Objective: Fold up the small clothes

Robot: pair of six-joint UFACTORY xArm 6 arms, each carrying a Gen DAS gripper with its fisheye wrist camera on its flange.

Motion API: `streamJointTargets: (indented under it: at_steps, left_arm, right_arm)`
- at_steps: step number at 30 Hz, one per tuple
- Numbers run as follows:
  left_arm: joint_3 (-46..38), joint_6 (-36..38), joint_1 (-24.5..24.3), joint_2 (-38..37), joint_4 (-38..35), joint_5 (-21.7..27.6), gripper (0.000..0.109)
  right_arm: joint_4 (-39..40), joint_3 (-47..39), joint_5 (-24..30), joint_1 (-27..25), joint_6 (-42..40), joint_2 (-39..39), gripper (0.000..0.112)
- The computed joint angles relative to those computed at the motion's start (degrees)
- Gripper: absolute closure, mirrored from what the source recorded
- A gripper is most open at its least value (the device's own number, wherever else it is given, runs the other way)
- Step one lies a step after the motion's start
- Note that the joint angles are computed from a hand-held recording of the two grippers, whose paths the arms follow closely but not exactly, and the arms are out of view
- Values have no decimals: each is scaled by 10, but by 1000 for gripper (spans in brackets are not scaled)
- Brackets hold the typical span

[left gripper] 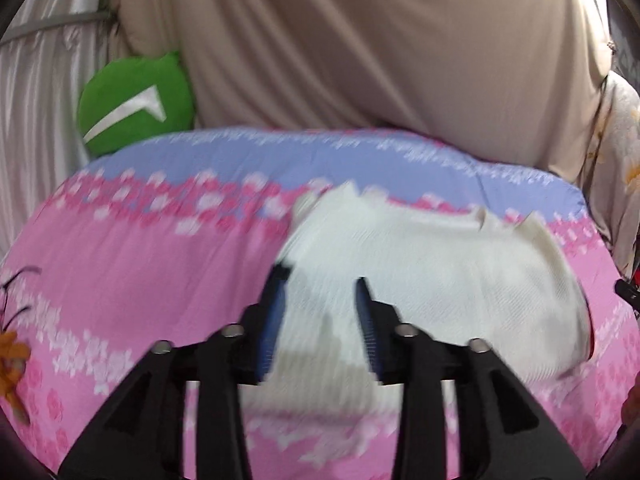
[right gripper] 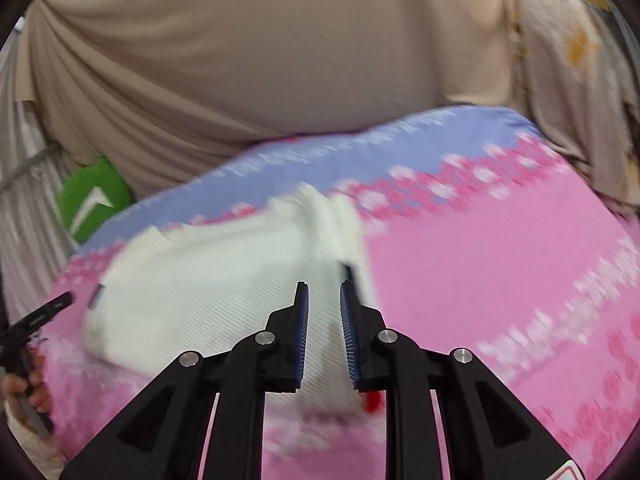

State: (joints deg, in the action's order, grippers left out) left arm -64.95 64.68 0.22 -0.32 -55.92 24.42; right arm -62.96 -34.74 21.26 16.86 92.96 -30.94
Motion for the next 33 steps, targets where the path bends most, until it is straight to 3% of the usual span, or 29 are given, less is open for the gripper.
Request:
streamJointTargets:
  at_steps: [2, 4, 5, 7, 9, 12, 14, 16, 18, 20, 21, 24, 25, 26, 27, 29, 31, 33]
  left_arm:
    - [-30, -39, -27, 29, 48, 17, 62]
    - [-45, -72, -54, 59, 100, 22, 62]
    - [-43, -97, -69, 73, 140, 1, 62]
    - [-38, -127, -81, 98, 194, -33, 61]
    - [-50, -116, -62, 119, 182, -30, 61]
    - [-68, -74, -9, 119, 132, 5, 63]
    - [-62, -98, 6, 115, 159, -42, 64]
    - [-85, -107, 15, 120, 149, -47, 63]
    - [-133, -108, 19, 135, 120, 15, 57]
    - [-180, -113, 7, 159, 109, 51, 30]
    - [-193, -121, -3, 171, 117, 46, 23]
    - [-259, -196, -30, 232, 199, 58, 21]
    - [-274, -219, -34, 246, 221, 63, 22]
    - [-292, -239, -37, 264, 242, 66, 39]
    - [-307, -269, -39, 280, 278, 66, 51]
    - [-321, -297, -36, 293, 302, 66, 100]
    - [-326, -263, -28, 287, 257, 78, 100]
    - [-306, -234, -25, 269, 222, 45, 100]
  right_arm:
    - [36, -72, -30, 12, -66, 94, 94]
    - [138, -119, -88, 24, -186, 178, 94]
    - [189, -136, -107, 35, -246, 214, 94]
    - [225, -172, -81, 58, -308, 273, 97]
    - [180, -161, -51, 49, -274, 267, 107]
    - [128, -49, -78, -25, -175, 167, 112]
    - [90, -6, -7, -49, -107, 93, 112]
    - [76, -3, 35, -60, -88, 57, 97]
    - [53, -28, 38, -69, -73, 65, 76]
    - [38, -60, 11, -81, -76, 93, 63]
    - [39, -88, 9, -82, -87, 123, 56]
    - [95, -168, 17, -87, -167, 220, 54]
    - [123, -194, 18, -90, -203, 252, 54]
    - [147, -217, 30, -83, -228, 277, 60]
    - [160, -229, 30, -81, -242, 291, 97]
    - [115, -219, -17, -86, -197, 279, 103]
    - [-3, -211, -24, -74, -109, 230, 104]
    - [-97, -211, -24, -68, -33, 203, 104]
